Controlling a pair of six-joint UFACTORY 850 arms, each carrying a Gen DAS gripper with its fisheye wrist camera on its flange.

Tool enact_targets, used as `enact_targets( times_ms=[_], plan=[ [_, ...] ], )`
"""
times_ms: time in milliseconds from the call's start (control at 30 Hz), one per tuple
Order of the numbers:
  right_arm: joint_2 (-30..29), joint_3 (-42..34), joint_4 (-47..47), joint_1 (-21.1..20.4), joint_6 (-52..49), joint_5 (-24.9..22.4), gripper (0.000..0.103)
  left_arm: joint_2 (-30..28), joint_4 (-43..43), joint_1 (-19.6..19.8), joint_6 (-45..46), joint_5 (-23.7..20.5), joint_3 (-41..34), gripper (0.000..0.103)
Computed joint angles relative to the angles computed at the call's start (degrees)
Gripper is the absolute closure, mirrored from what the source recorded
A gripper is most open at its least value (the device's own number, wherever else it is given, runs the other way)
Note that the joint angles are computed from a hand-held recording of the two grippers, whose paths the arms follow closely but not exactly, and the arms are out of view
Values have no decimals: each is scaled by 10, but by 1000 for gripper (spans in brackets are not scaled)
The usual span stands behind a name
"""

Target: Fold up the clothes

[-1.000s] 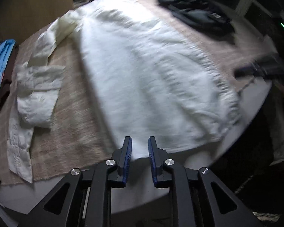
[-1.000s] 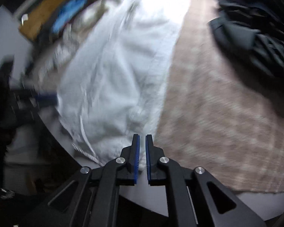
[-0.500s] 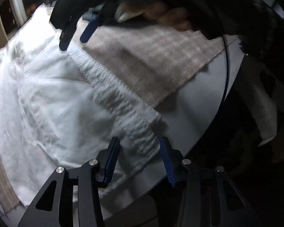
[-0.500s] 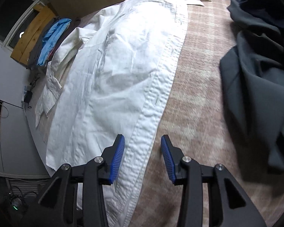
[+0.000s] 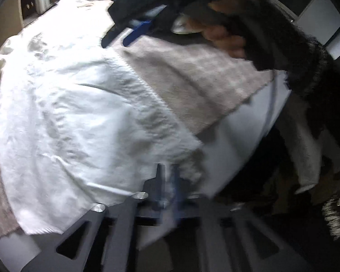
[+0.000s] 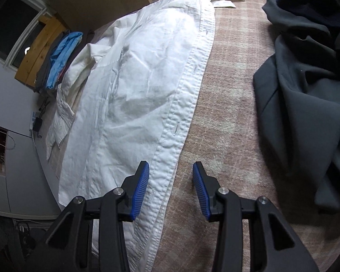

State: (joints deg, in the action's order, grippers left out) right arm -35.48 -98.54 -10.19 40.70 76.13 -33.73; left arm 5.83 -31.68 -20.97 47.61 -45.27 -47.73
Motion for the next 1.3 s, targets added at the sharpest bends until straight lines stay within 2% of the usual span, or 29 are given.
enact_targets(
  times_ms=[33, 133, 200, 300, 333, 367, 400, 500, 633, 733, 900, 1000, 1167, 1300],
  plan=[
    [4, 5, 0, 1, 4, 3, 63, 6, 11, -11, -6, 4, 3, 48],
    [10, 14, -2, 4, 10, 2, 63, 16, 72, -55, -56, 44, 16, 51],
    [14, 20, -6, 7, 16, 1, 63, 18, 97, -70, -89, 71, 23, 54],
    [23, 31, -17, 12, 32, 2, 63, 30, 143, -88, -117, 111, 38, 70],
    [27, 37, -22, 13, 39, 3, 63, 33, 151, -89, -118, 117, 40, 85],
    [31, 43, -25, 14, 45, 5, 63, 30, 137, -79, -109, 109, 36, 94],
    [37, 50, -27, 13, 51, 11, 63, 24, 99, -59, -85, 84, 25, 98],
    [55, 75, -37, 12, 70, 33, 63, 3, 6, -1, -35, 6, -5, 98],
    [68, 94, -41, 7, 79, 56, 63, 17, -57, 48, 12, -48, -23, 98],
    [68, 98, -19, -1, 63, 80, 63, 14, -106, 69, 38, -80, -35, 97],
    [29, 49, 53, -24, -28, 74, 63, -25, -116, 51, 38, -109, -33, 97],
    [19, 43, 64, -33, -49, 74, 63, -34, -111, 48, 23, -101, -32, 98],
    [26, 51, 77, -39, -55, 87, 63, 2, -131, 82, 43, -96, -50, 98],
    [38, 73, 142, -50, -98, 130, 63, 25, -132, 118, 65, -109, -74, 98]
  ],
)
